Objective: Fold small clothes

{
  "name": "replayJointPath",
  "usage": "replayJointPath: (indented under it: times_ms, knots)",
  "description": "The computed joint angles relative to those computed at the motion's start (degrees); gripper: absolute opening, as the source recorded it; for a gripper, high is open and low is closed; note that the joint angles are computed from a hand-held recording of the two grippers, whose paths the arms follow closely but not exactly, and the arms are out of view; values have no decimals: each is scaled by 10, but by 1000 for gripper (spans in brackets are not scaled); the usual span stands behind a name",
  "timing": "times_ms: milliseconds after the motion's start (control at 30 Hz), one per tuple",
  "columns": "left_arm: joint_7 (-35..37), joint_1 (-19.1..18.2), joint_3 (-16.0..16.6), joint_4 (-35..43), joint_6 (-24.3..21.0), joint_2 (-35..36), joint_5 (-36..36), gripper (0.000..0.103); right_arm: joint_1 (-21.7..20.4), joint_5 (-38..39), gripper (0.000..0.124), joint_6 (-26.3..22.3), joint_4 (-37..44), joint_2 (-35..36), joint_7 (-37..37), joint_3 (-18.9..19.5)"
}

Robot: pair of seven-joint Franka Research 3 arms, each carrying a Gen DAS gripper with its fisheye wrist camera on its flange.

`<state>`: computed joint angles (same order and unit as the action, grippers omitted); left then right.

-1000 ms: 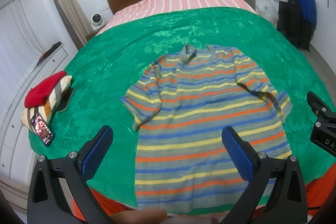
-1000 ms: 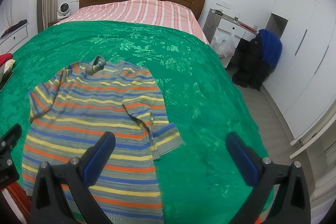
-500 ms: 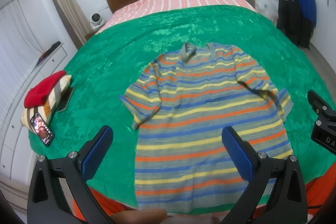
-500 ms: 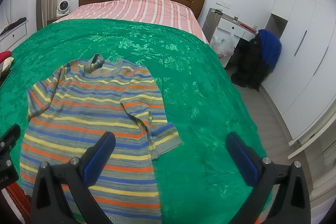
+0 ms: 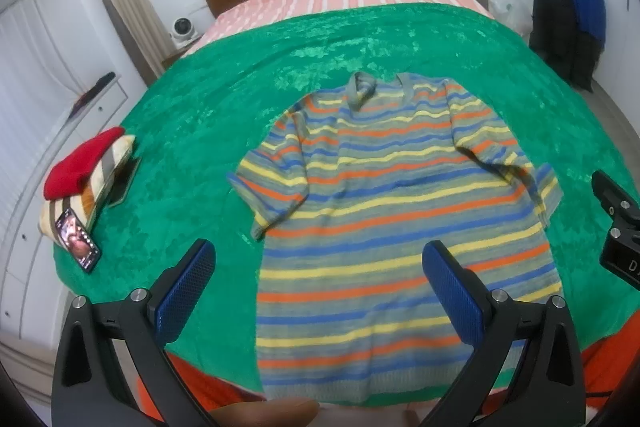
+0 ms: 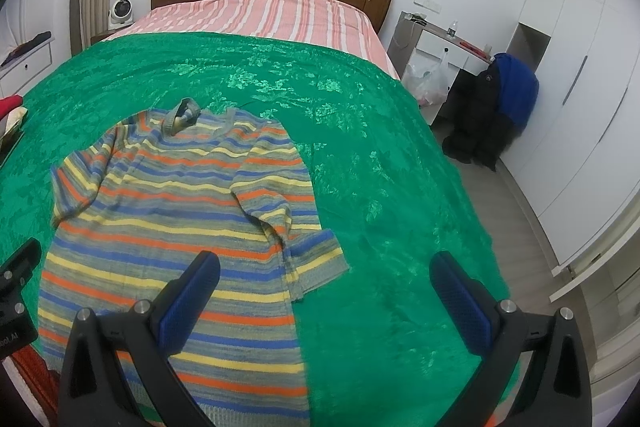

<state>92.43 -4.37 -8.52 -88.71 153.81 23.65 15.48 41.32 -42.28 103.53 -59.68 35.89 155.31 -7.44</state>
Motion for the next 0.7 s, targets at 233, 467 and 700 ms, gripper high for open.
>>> replayJointPath:
  times_ms: [233,467,700]
  knots:
    - [0,0,0,0,-5,0,0,103,0,0,103,-2,1,1,-1,0]
    - [-1,-1,0,1,-7,1,1,103,0,1,103,0,-3,-1,1,0]
    - [-7,1,3,49,-33,49,-12,103,-8,-6,103,42,-56,-31,10,4]
